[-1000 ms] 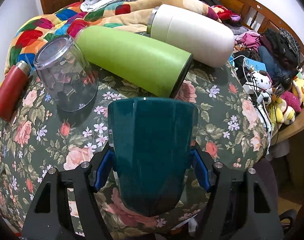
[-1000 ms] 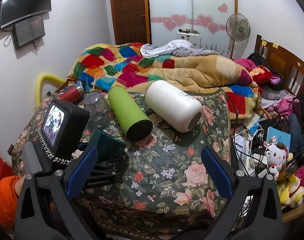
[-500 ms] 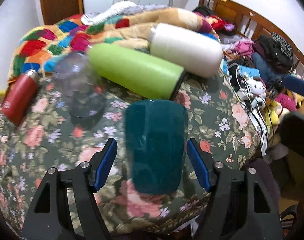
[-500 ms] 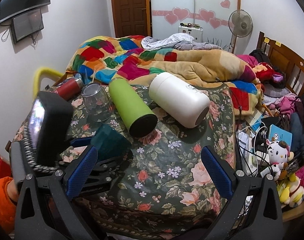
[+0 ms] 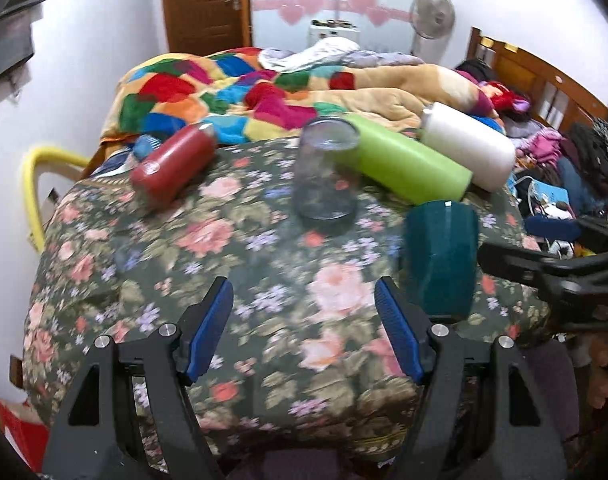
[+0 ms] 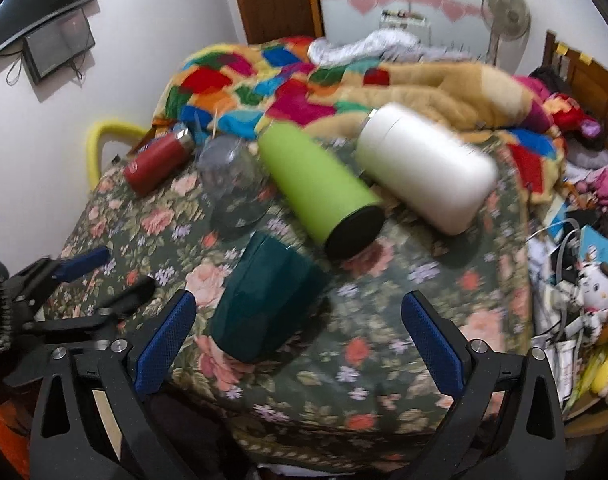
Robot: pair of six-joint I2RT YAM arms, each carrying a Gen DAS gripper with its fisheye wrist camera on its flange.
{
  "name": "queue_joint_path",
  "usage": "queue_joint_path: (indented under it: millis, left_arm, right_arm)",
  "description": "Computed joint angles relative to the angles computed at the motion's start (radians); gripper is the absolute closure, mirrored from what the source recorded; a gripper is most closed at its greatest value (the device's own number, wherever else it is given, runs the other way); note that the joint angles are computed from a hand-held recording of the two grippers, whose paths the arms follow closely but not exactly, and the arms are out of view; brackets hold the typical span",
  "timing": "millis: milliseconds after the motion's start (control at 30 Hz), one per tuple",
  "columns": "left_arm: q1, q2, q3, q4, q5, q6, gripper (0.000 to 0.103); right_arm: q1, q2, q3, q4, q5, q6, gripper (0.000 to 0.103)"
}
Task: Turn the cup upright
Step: 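Grasp the green mug with the right gripper and turn it upright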
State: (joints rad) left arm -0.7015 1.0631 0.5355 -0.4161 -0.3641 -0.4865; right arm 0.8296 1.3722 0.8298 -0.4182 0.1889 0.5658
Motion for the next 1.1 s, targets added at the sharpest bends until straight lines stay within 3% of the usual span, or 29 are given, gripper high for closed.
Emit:
queue_joint_path:
  millis: [233,433,567,633,1100]
  left_arm:
    - [0.03,-0.074,-0.065,-0.012,-0.003,-0.023,0.031]
    - [0.036,-0.081,-0.085,0.004,0.001,-0.033,0.031]
    - [0.034,-0.072,-0.086,0.018,0.006,-0.037,0.031]
    - [0.031,-0.067,-0.084,0.018,0.003,-0.037,0.031]
    - [0.011,-0.067,-0.048,0.001,-0.017,-0.043,0.031]
  right_arm:
    - [-0.054,0.198,0.088,0.032,-0.172,0.022,0.019]
    - [-0.063,0.288,0.163,0.013,-0.181,0.015,0.019]
    - [-0.049,0.364,0.23,-0.025,-0.17,-0.015,0.031]
    - [-0.036,0.386,0.252,-0.038,-0.152,-0.025,0.031]
    - [-0.025,0.23,0.212,-0.064,-0.103,-0.081,0.032]
